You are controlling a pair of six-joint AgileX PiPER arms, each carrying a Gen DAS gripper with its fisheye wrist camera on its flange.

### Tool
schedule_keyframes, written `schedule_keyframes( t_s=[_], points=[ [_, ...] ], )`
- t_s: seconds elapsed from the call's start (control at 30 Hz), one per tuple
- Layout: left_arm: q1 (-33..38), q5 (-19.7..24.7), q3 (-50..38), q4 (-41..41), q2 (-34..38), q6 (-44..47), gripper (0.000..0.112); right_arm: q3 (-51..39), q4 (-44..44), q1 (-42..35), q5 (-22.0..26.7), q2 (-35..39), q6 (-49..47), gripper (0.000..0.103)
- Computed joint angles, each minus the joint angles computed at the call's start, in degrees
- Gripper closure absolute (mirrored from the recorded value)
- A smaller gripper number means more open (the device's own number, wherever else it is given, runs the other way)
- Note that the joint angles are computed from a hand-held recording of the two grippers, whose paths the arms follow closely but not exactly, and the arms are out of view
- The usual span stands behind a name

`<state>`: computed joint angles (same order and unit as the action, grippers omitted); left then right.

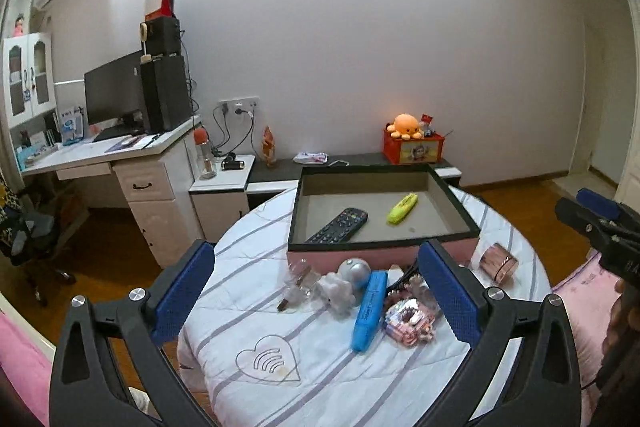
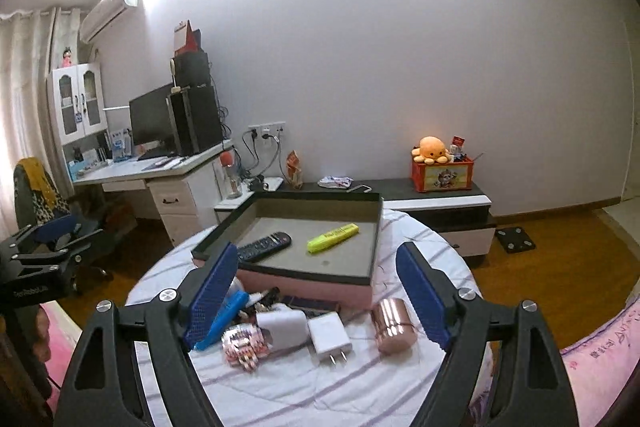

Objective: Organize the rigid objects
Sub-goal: 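Withdraw both open tools from the pink box, then grasp the blue highlighter with left tool while right tool grasps the copper cup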

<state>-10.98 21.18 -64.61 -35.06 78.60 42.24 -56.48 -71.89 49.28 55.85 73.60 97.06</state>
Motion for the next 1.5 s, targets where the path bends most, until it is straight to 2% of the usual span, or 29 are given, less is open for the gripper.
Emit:
schedule_keyframes(
  t_s=[0.17,0.33,0.47,0.73,0.8,0.87,0.9,1.1,1.23,1.33,1.4,1.47,1.5],
  points=[
    [-1.65,0.86,-0.33,6.38,1.3,-4.63,0.009,3.21,1.88,-0.92,-0.98,-1.53,1.37,0.02],
    [-3.77,1.28,-1.43,13.71,4.84,-10.68,0.009,5.82,4.2,-4.85,-4.77,-1.82,1.12,0.02],
    [-4.75,1.83,-2.66,14.04,9.67,-11.13,0.009,7.8,6.19,-8.82,-9.14,-0.71,0.55,0.02],
    [-4.85,7.06,-9.14,8.97,21.8,-9.76,0.01,11.28,11.04,-18.94,-19.63,2.65,-2.58,0.02],
    [-5.03,8.41,-11.07,9.28,24.37,-10.68,0.014,11.88,11.84,-21.63,-22.42,3.84,-3.63,0.02],
    [-5.29,9.95,-13.21,10.05,26.88,-11.76,0.027,11.89,13.25,-24.19,-24.89,5.3,-5.48,0.02],
    [-5.51,11.06,-14.64,10.86,28.36,-12.65,0.03,11.82,13.71,-25.22,-25.9,5.99,-6.16,0.02],
    [-3.98,14.98,-18.78,3.15,32.3,-6.39,0.035,10.68,15.85,-29.83,-31.92,10.14,-10.55,0.02],
    [-2.64,17.9,-20.93,-1.52,34.27,-3.24,0.043,8.89,19.09,-31.51,-34.44,12.66,-15.44,0.02],
    [-4.04,16.6,-21.53,3.85,34.77,-5.94,0.054,7.79,20.45,-32.42,-36.09,13.86,-17.69,0.021],
    [-5.15,14.3,-20.52,6.75,34.3,-7.07,0.059,7.49,21.03,-32.95,-37.19,14.24,-18.81,0.026],
    [-5.5,13.54,-20.0,8.7,33.85,-8.04,0.064,6.92,23.37,-33.42,-37.4,14.74,-21.3,0.041],
    [-5.42,13.42,-19.67,8.5,33.63,-7.35,0.065,6.35,27.02,-33.78,-37.25,15.21,-25.17,0.045]
  ],
)
